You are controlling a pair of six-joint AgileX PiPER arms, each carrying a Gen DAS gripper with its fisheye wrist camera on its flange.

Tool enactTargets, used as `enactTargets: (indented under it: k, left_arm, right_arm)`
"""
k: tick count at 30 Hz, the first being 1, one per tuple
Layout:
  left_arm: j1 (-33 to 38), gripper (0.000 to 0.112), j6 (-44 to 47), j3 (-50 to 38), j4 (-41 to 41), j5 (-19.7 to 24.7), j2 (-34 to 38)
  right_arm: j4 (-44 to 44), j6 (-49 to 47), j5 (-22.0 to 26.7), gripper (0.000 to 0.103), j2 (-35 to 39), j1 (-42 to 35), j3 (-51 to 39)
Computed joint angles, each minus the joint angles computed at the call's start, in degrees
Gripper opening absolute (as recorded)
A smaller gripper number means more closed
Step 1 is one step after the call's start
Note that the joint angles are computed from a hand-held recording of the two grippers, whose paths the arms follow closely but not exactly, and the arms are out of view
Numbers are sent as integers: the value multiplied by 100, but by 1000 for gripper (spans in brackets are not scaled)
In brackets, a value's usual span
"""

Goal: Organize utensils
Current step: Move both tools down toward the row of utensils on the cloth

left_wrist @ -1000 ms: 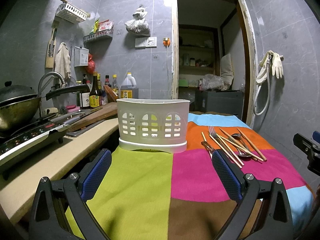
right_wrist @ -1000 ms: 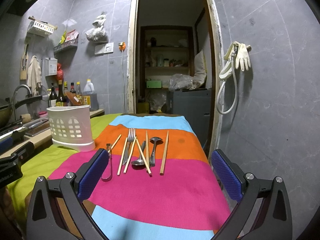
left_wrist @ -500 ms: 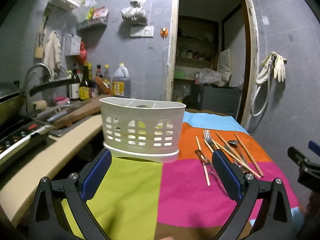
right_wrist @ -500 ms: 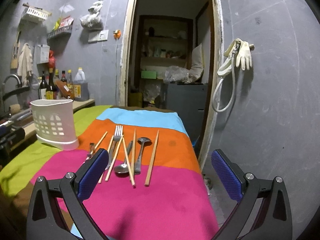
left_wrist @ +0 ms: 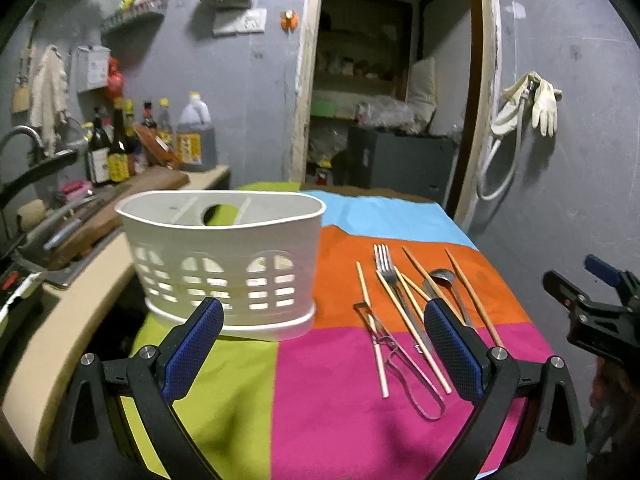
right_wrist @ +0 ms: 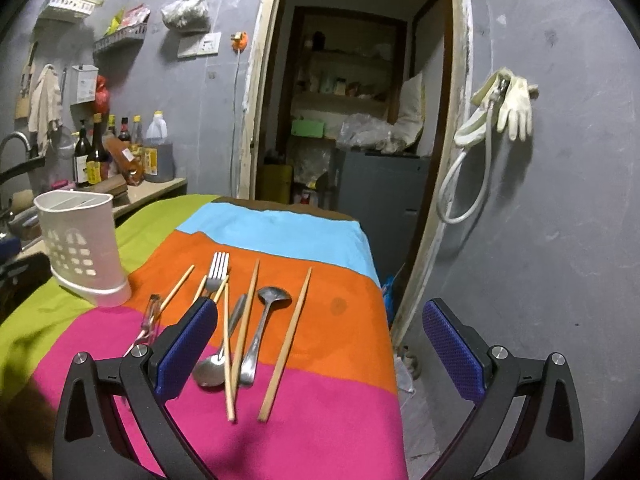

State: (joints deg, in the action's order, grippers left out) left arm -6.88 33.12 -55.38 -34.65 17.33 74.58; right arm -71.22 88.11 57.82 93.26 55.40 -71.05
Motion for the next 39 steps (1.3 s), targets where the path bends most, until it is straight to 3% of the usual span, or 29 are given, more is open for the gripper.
enactTargets:
  k: [6,9,12,16,20,26,35,39]
  left_arm:
    - [-287,98,-786,-649,858,459,683]
    - [-409,95,-880,-904,1040,593,974]
    - [-545,84,-1125,-1318,1383,847,1388]
    - [-632,59,-1304,-1993,1630,1431,2025]
    - [-628,47,-1373,-2697,1679,2114,2637]
    - [-433,38,-1568,-3585,1537,2971,3355]
    - [-337,36,-1604,-4643,1537,3915,3961]
    - [-378,20,-1631,-4665,1547,4078,3916]
  right_arm:
    - [804,-945,-1326,103,123,-893,-169]
    - [1594,-1675,-1850,94,228,-1329,-332]
    - [2413,-2457,-2097,79,416,-1662,-581]
    - [3785,-3673,-2330,62,647,-2128,-830]
    - [4951,-4816,-2142,44,987,-2457,-1278]
    - [6158,-5866,-1655,29,1468,-2838,-1946]
    - [6809,-6233,-936,29,1972,-3119,-2829]
    - [7128,-6324,-777,28,2031,-3234,-2989]
